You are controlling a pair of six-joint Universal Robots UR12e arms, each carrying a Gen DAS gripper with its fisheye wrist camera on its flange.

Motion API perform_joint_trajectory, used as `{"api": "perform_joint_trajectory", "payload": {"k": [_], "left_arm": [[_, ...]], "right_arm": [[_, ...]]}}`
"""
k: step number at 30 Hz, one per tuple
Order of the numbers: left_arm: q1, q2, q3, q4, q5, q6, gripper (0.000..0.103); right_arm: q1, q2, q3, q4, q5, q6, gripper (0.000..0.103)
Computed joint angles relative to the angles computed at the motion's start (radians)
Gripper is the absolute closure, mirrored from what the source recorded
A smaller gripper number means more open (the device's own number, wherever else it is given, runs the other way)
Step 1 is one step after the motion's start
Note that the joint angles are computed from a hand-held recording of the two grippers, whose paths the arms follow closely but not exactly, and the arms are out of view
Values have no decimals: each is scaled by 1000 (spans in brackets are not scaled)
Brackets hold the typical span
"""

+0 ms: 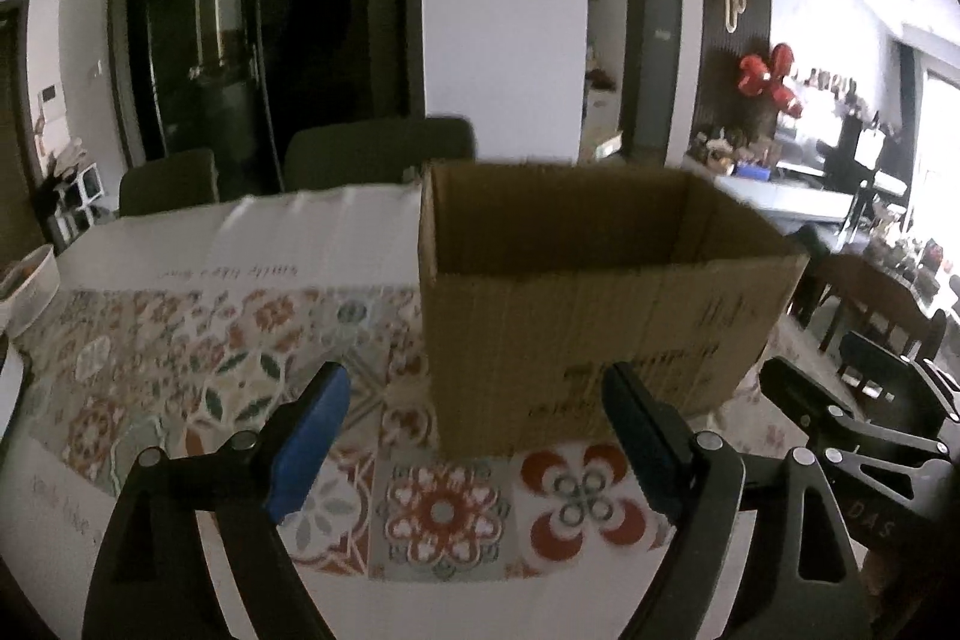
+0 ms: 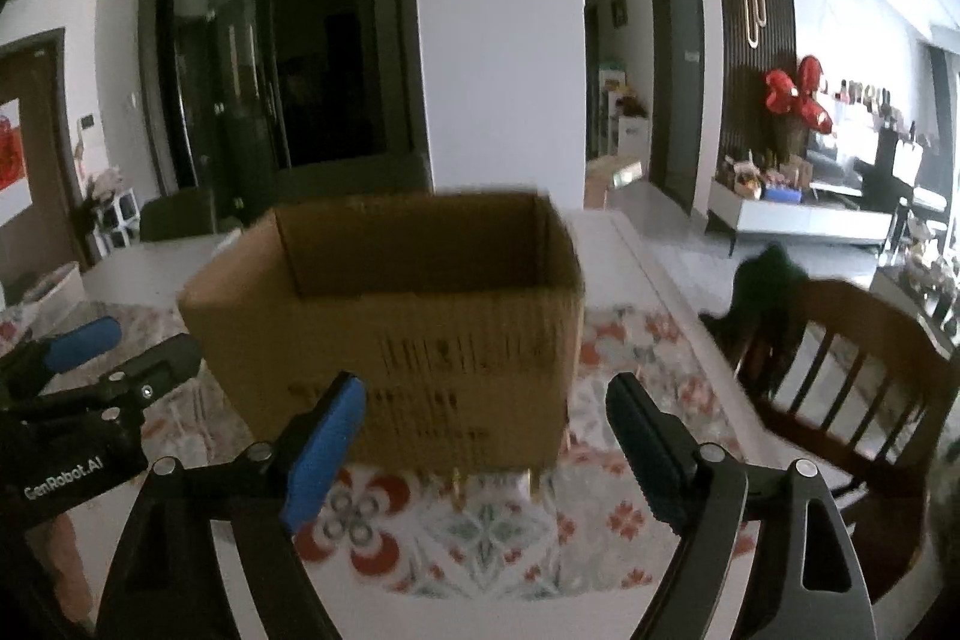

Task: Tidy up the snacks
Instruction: 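Withdraw both tools from the box toward the small white packet, then grasp the small white packet beside the box with the right tool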

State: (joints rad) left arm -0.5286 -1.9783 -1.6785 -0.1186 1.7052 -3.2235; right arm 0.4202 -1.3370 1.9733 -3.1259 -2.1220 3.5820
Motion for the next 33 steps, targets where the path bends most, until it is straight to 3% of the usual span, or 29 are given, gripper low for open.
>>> {"api": "perform_joint_trajectory", "payload": {"k": [9, 18, 27, 33], "left_arm": [[-9, -29, 11, -112, 30, -46, 17], [-33, -62, 34, -169, 98, -91, 17], [-40, -84, 58, -218, 104, -117, 17], [-37, -88, 65, -238, 98, -130, 17]], "right_arm": [[-38, 12, 20, 103, 122, 47, 20], [-72, 38, 13, 156, 182, 50, 20], [-76, 70, -16, 206, 174, 40, 21], [-88, 73, -27, 247, 203, 80, 30]]}}
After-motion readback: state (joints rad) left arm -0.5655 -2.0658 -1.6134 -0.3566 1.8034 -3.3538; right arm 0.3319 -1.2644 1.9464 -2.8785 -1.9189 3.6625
